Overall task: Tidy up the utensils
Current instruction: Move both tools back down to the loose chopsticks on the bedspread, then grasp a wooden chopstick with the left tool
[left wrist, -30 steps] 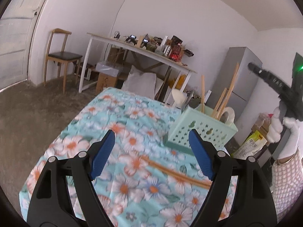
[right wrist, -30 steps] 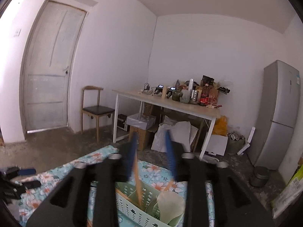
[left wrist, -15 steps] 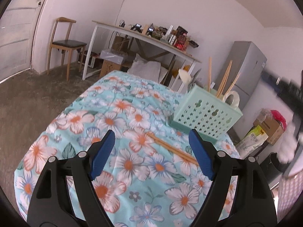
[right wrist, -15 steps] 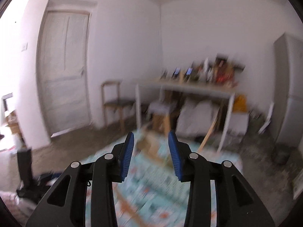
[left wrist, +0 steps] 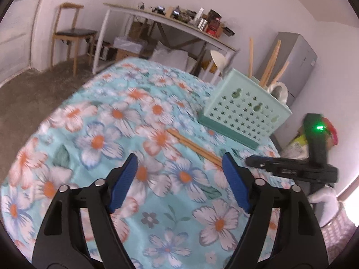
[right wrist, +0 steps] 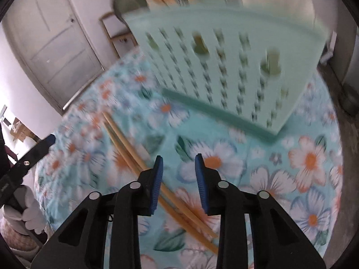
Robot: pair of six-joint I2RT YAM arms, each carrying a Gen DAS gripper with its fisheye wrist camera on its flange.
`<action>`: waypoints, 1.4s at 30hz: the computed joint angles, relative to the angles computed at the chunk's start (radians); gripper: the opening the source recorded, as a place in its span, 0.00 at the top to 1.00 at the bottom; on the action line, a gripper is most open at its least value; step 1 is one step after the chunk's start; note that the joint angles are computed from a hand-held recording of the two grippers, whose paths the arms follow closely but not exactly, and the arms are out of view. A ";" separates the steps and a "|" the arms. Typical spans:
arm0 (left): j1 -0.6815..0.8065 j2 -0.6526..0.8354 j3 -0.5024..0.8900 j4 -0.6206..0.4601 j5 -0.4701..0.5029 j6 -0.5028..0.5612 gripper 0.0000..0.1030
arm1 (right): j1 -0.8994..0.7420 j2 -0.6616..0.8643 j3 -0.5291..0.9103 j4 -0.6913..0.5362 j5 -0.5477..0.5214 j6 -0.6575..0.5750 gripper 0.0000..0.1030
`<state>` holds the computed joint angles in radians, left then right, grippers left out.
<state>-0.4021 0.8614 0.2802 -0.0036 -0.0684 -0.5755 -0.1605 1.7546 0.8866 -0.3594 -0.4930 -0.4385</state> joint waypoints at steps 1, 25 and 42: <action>0.007 0.004 -0.007 0.006 0.028 -0.001 0.35 | -0.003 0.026 0.020 -0.037 -0.012 0.000 0.77; 0.176 0.214 -0.049 0.250 0.441 -0.153 0.61 | 0.002 -0.001 -0.052 -0.168 -0.258 0.029 0.77; 0.185 0.571 0.091 0.431 0.434 -0.285 0.76 | -0.088 0.078 -0.033 -0.173 -0.310 -0.019 0.77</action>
